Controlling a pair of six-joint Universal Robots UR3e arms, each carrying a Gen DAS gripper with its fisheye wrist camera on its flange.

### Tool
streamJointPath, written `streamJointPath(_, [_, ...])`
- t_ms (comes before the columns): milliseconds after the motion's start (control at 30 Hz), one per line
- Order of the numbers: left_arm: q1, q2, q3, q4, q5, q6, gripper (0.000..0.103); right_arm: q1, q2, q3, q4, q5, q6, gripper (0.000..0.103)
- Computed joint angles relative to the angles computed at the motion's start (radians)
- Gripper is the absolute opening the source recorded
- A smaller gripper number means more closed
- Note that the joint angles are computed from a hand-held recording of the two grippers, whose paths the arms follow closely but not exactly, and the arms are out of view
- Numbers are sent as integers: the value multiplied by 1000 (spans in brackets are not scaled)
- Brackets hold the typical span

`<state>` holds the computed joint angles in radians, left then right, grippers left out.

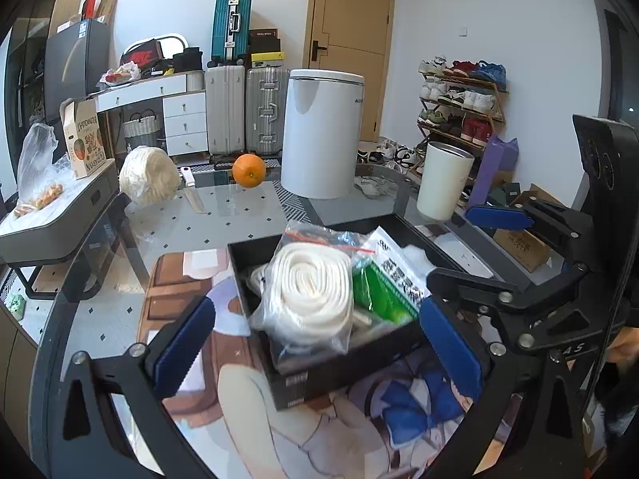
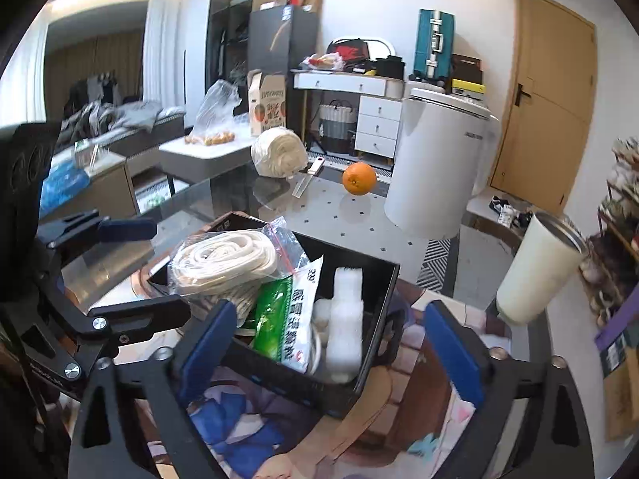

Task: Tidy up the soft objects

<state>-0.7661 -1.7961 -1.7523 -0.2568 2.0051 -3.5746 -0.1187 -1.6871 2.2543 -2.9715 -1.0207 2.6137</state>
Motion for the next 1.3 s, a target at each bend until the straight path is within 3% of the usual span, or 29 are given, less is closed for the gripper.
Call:
streamJointPath(300, [-40, 15, -97, 89, 75, -47, 103, -51, -26, 152, -152, 67, 89, 102])
streamJointPath(567, [-80, -7, -155, 198, 172, -57, 103, -87, -41, 260, -249, 109, 87, 102])
streamJointPath(1067, [-132, -46, -132, 188, 289, -56, 103, -101, -25, 311, -355, 118, 130, 102])
streamJointPath(1133, [-127, -43, -130, 166, 289, -68, 103, -90, -20, 326, -407, 86, 156, 102])
streamJointPath(1300, [-114, -27, -149, 167, 279, -93, 103, -134, -38, 378, -478, 133, 157, 102])
